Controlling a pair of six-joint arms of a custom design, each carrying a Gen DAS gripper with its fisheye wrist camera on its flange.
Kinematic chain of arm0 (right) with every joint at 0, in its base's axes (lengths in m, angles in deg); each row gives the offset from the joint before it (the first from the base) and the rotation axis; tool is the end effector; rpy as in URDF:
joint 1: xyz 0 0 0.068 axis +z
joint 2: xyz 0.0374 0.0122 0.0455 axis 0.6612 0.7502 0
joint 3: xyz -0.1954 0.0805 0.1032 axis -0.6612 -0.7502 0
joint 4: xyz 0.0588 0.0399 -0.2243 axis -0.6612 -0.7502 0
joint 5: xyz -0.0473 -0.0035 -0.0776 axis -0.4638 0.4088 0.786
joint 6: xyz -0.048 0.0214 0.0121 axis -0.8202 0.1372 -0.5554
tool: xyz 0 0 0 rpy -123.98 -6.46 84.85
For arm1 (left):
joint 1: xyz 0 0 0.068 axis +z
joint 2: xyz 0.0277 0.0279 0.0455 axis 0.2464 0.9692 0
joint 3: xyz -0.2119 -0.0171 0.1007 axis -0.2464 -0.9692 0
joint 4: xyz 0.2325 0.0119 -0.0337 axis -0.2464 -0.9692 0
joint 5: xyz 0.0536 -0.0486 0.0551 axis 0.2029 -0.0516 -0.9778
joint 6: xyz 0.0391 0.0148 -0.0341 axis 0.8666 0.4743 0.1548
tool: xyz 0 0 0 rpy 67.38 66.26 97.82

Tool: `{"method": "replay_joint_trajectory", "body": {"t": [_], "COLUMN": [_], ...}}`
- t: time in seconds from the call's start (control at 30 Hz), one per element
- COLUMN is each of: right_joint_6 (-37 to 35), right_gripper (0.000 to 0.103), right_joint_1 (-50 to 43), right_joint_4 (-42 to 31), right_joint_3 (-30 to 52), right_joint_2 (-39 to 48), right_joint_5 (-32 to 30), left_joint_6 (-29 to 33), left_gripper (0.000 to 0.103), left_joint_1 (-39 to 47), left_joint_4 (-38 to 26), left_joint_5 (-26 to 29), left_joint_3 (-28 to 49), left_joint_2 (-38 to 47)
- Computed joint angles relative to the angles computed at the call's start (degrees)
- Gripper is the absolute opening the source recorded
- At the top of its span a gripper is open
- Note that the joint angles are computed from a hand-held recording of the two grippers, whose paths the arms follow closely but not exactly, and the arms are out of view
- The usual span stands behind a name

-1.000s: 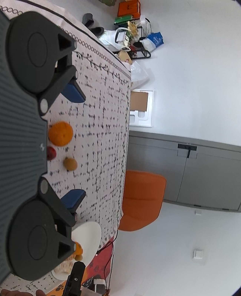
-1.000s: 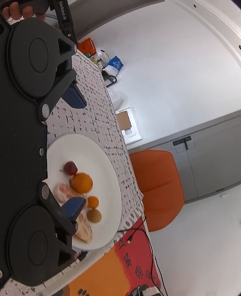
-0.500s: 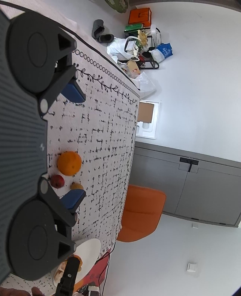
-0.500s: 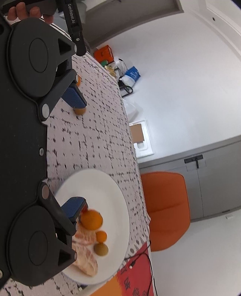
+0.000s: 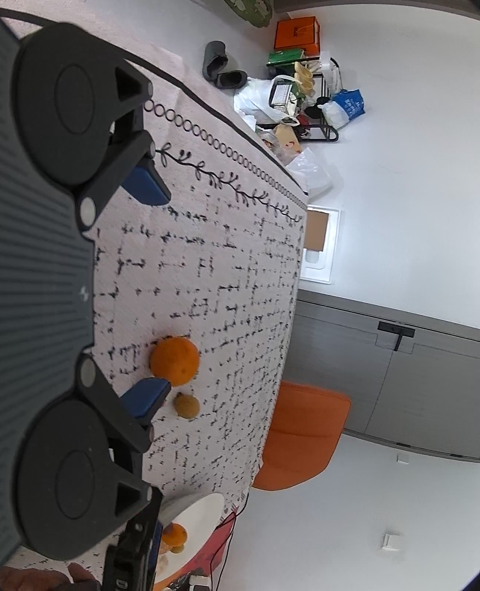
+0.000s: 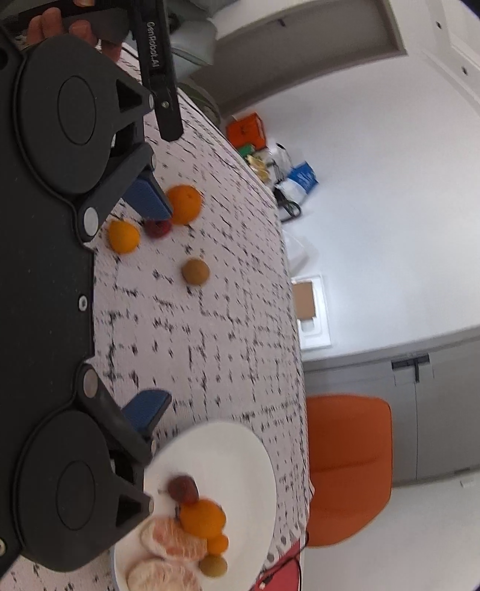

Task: Organize fruits
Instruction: 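Grasp a small tangerine with the right gripper while the left grasps another red plum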

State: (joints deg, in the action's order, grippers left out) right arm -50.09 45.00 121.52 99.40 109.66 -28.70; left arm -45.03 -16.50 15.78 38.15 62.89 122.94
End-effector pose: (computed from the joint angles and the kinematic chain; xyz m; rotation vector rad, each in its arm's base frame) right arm 0.2557 0.0177 -0.0127 0.1464 2.1060 0.2227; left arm 0.3351 -0.1965 -0.0403 0.2577 2.1405 -0.3878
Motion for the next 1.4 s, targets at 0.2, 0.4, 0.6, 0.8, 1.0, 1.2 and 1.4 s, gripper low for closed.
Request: {"method": "replay_joint_trajectory", "body": {"t": [0.2, 0.4, 0.6, 0.8, 1.0, 1.2, 1.4], "right_joint_6": [-0.11, -0.11, -0.37, -0.20, -0.24, -0.30, -0.82], "right_gripper": [0.072, 0.063, 0.023, 0.022, 0.022, 0.022, 0.022], "right_joint_1": [2.64, 4.15, 4.53, 4.12, 1.11, -2.48, -6.56], "right_joint_4": [-5.51, -8.55, -12.49, -10.23, -6.21, -2.45, 1.25], "right_joint_3": [3.15, 5.59, 8.51, 7.17, 4.42, 2.36, 0.16], "right_joint_2": [0.09, 0.64, 1.74, 1.92, 2.28, 3.05, 3.43], "right_joint_5": [-1.27, -1.07, -3.37, -3.71, -4.13, -5.56, -7.57], "left_joint_6": [0.97, 2.25, 2.52, 3.32, 3.23, 3.88, 3.48], "left_gripper": [0.099, 0.097, 0.096, 0.094, 0.085, 0.072, 0.052], "left_joint_1": [1.32, 2.18, 2.69, 1.65, -0.69, -3.17, -5.13], "left_joint_4": [2.99, 4.15, 4.59, 3.79, 1.46, -1.50, -5.27], "left_joint_5": [2.02, 4.11, 5.02, 5.63, 5.03, 5.20, 5.63], "left_joint_3": [-0.74, -0.35, 0.31, 1.60, 4.60, 7.98, 11.80], "left_joint_2": [1.21, 2.17, 3.01, 3.38, 4.21, 5.31, 6.69]}}
